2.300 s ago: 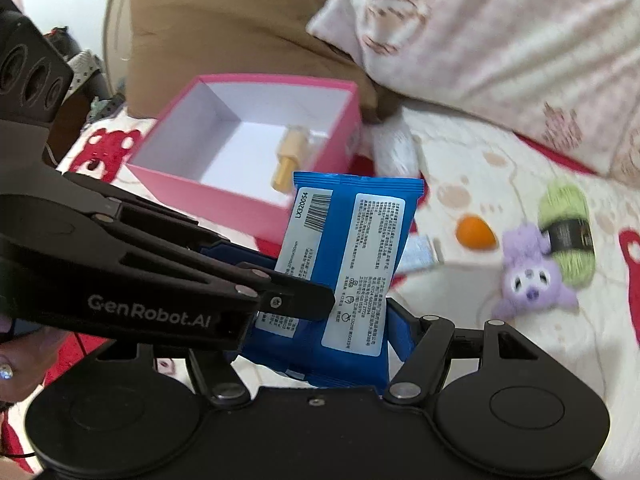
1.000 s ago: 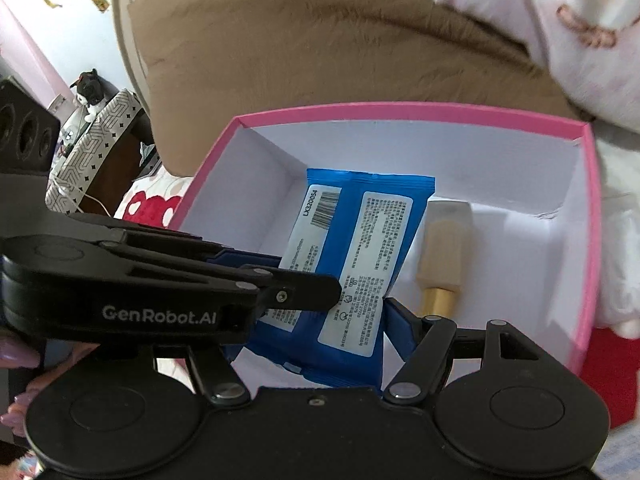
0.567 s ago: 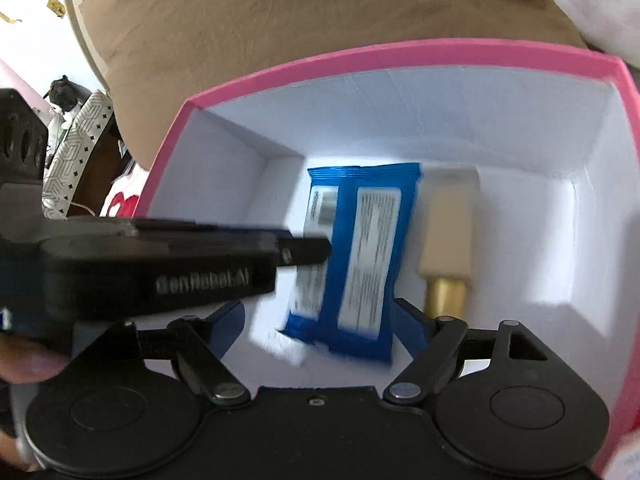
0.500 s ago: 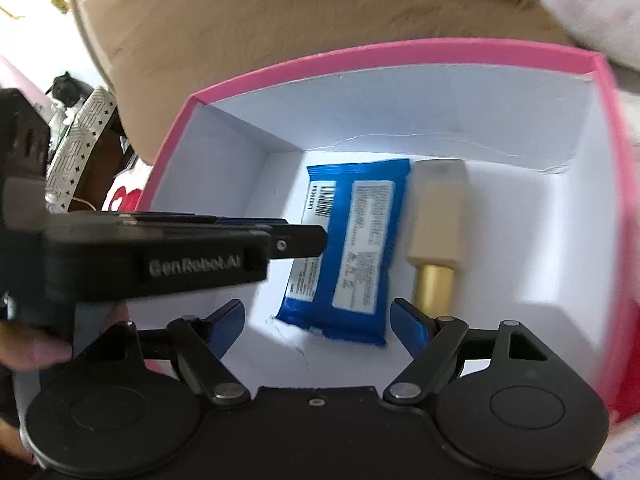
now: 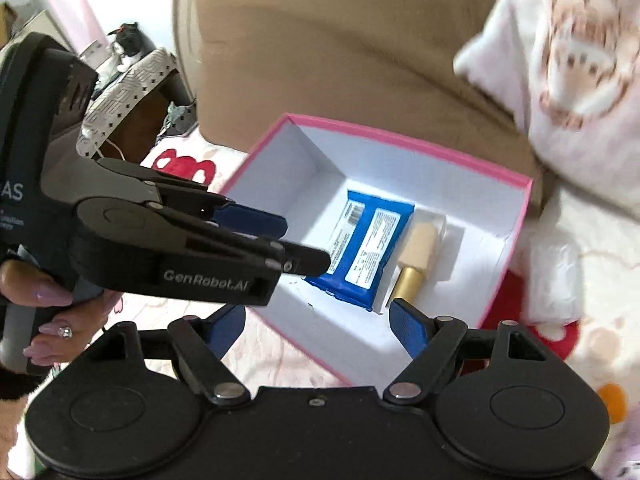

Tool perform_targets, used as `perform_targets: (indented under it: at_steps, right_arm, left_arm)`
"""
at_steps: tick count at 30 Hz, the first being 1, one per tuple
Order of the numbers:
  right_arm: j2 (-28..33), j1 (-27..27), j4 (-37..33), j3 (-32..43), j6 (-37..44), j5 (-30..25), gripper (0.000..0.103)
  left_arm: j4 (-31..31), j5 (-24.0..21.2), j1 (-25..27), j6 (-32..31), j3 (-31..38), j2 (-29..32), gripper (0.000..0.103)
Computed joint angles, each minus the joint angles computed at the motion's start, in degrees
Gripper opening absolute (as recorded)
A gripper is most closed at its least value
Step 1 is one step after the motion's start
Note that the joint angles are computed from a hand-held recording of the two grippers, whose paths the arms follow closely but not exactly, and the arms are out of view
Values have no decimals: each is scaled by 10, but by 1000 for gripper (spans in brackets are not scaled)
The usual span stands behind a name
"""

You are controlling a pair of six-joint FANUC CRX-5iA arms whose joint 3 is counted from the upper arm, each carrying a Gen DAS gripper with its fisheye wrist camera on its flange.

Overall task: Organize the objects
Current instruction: 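Open the left gripper to drop the pack beside the tube and withdraw, then move the left gripper to the white toothpaste box and close on it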

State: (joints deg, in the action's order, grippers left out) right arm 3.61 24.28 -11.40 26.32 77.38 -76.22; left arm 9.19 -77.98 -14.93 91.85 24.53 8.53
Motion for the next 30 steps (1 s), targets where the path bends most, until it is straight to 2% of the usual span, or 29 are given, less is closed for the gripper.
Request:
perform_targets:
  at_steps: [2, 7, 11, 17, 21, 25, 30]
  right_arm:
    - [-4, -2, -9, 18, -5, -23, 83]
    - [-27, 19, 12, 36, -7, -69, 83]
    - [-48, 37, 26, 49, -9, -108, 83]
    - [-73, 43, 14, 70, -28, -176, 83]
    - [-102, 51, 28, 53, -39, -188, 83]
    - [-137, 55, 50, 16, -42, -188, 83]
    - [-173, 48, 66, -34, -41, -187, 83]
  left_arm:
    - [-18, -34, -10, 9, 27, 1, 52]
    - [-11, -72, -17, 7, 46, -16, 57]
    - [-17, -82, -33, 3, 43, -40, 62]
    - [-20, -104, -63, 3, 27, -64, 63]
    - [-31, -121, -89, 13, 32, -70, 64]
    - [-33, -119, -111, 26, 29, -73, 65]
    - [-38, -139, -133, 35, 44, -57, 65]
